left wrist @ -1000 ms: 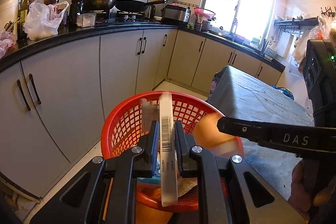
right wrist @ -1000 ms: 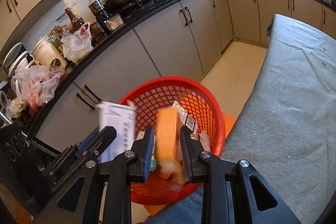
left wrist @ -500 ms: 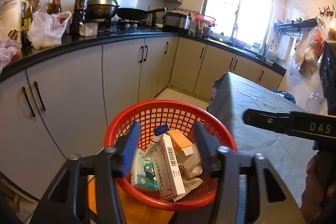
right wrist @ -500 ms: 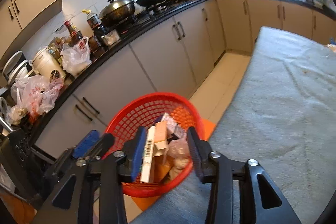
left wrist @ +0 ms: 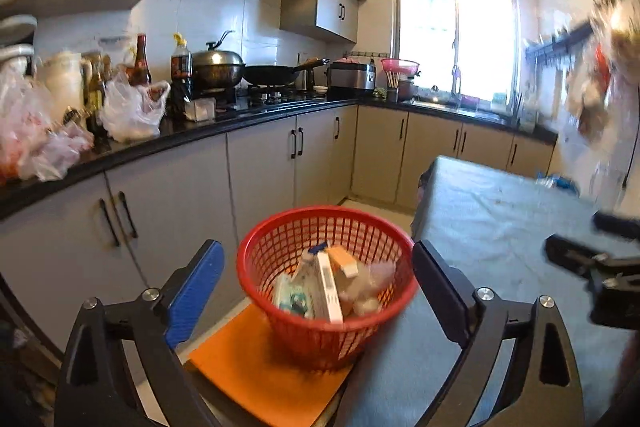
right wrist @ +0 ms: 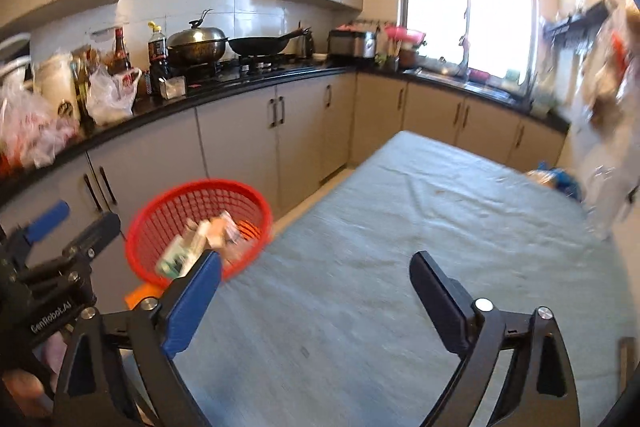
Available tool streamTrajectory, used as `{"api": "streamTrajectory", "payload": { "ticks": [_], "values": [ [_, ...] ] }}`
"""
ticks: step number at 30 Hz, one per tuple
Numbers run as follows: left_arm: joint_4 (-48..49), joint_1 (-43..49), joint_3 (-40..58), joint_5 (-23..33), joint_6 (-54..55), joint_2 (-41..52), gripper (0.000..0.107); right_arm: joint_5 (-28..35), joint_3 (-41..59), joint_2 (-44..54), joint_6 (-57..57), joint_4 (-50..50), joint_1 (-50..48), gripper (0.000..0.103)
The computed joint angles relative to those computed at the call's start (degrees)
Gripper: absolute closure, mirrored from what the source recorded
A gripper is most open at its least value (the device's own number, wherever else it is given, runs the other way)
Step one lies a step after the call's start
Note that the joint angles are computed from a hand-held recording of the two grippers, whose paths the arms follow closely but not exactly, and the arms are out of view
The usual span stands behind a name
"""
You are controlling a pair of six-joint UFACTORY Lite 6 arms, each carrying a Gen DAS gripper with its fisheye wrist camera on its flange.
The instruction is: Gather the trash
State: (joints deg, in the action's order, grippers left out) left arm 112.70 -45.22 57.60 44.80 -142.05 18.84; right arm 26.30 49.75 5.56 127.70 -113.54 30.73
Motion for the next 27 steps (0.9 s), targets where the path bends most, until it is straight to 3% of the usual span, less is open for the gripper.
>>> {"api": "streamTrajectory", "payload": {
  "ticks": [4, 10, 27],
  "values": [
    [-4.68, -5.42, -1.59, 1.6, 2.44, -0.36, 0.011, 6.52, -12.29, -10.9, -1.35, 5.0, 4.99, 0.0],
    [-10.0, -9.47, -0.9, 2.6, 6.72, 1.09, 0.011, 13.15, -20.83, -18.28, -4.65, 12.48, 11.97, 0.0],
    [-12.81, -9.54, -1.68, 2.57, 8.33, 1.37, 0.011, 11.67, -21.8, -16.98, -3.55, 13.69, 12.42, 0.0]
  ]
}}
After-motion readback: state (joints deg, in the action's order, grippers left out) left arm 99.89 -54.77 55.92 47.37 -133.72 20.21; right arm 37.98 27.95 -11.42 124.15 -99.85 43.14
